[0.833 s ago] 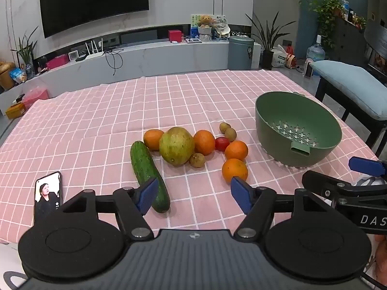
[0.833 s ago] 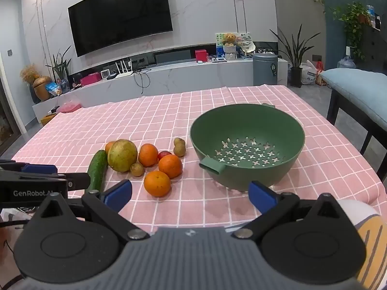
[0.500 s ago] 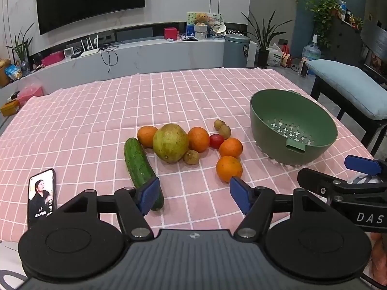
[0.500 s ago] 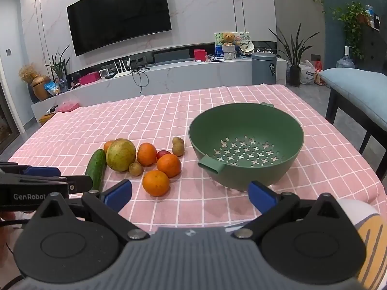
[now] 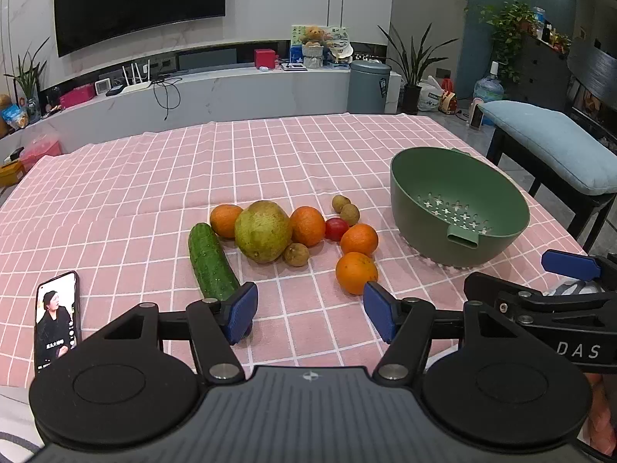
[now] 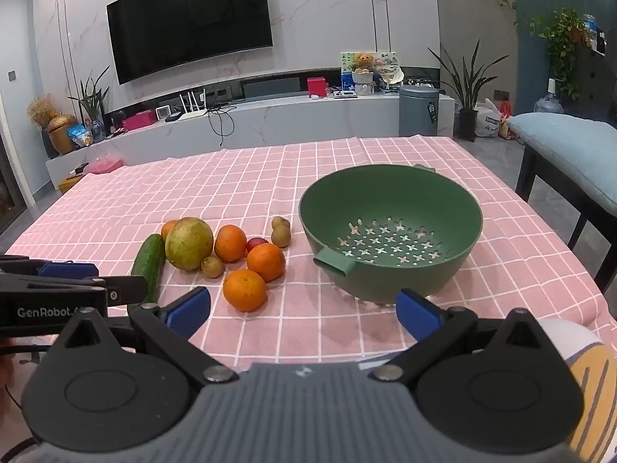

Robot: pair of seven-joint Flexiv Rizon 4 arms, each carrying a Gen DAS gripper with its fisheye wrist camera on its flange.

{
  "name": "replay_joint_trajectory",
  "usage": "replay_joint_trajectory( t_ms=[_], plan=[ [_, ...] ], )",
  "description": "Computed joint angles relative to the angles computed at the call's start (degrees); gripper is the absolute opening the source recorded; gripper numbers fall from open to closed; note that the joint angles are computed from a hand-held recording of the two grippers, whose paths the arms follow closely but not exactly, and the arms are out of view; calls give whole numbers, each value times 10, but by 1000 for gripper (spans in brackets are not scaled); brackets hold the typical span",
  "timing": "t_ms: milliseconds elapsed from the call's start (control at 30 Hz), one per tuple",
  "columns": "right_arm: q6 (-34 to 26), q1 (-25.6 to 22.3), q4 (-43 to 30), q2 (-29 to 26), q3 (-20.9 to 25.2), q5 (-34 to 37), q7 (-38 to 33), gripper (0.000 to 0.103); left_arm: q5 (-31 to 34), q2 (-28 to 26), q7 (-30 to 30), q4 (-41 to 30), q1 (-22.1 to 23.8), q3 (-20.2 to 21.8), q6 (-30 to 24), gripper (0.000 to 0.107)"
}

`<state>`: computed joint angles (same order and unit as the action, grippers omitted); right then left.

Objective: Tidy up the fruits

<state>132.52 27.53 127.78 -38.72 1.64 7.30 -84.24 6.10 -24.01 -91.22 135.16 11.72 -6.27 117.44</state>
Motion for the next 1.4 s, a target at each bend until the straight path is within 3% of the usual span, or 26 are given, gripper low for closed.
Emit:
replay_joint_trajectory(
  t_ms=[1400],
  plan=[
    [-9, 11, -2, 2, -6, 13, -10, 98, 13, -4, -8, -5, 7, -3, 12, 73]
  ],
)
